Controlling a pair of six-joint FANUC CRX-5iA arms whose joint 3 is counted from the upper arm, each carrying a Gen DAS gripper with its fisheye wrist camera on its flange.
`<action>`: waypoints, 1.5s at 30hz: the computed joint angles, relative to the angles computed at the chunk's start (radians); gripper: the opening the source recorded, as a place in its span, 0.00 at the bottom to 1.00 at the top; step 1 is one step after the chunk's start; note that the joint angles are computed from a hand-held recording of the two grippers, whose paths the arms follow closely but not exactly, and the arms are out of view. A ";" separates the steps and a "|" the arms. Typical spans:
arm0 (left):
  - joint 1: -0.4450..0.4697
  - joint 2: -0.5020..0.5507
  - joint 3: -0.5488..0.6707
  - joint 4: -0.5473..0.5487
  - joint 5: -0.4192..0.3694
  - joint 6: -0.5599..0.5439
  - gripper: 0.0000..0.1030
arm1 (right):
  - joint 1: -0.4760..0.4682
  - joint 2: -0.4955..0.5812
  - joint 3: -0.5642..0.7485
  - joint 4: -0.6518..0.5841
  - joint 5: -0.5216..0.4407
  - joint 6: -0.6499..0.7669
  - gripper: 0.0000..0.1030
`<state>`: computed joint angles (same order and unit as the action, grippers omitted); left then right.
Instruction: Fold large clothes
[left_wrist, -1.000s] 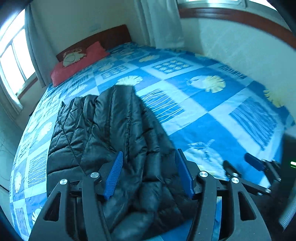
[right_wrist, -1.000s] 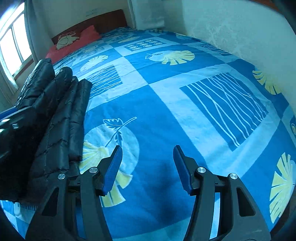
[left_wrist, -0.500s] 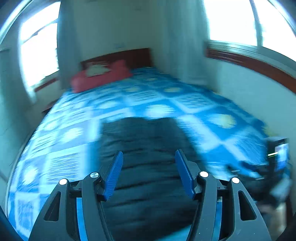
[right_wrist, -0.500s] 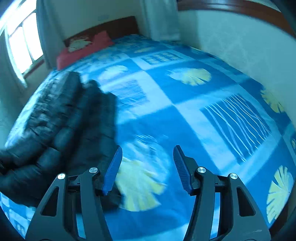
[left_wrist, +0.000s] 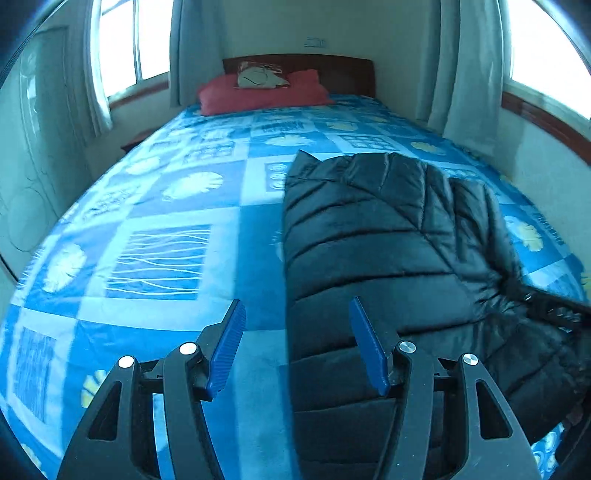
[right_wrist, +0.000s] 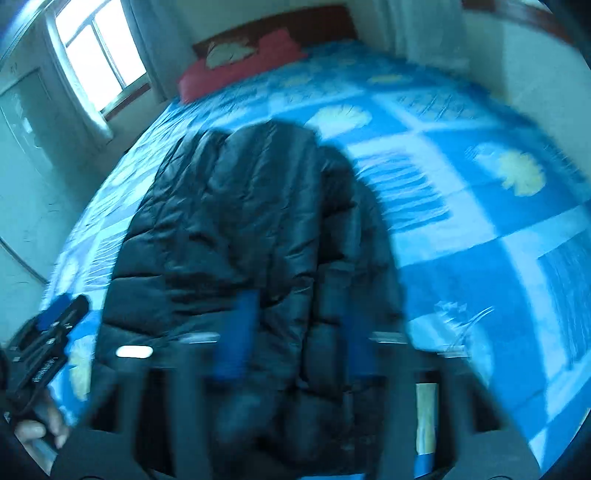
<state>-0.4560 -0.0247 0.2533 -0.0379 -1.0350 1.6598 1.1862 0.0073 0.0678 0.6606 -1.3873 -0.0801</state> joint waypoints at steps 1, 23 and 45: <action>0.002 0.001 -0.008 0.023 0.014 -0.010 0.57 | -0.002 0.000 -0.001 -0.001 -0.005 0.011 0.22; -0.032 0.060 -0.056 0.128 0.056 -0.054 0.59 | 0.010 -0.104 -0.158 0.010 -0.055 -0.075 0.45; 0.004 -0.033 -0.224 0.231 0.068 -0.093 0.59 | 0.127 -0.018 -0.160 0.065 -0.111 -0.081 0.36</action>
<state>-0.4520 -0.0573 0.0293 0.1936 -0.9673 1.5668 1.3128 -0.0109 -0.0919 0.7261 -1.4983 -0.1609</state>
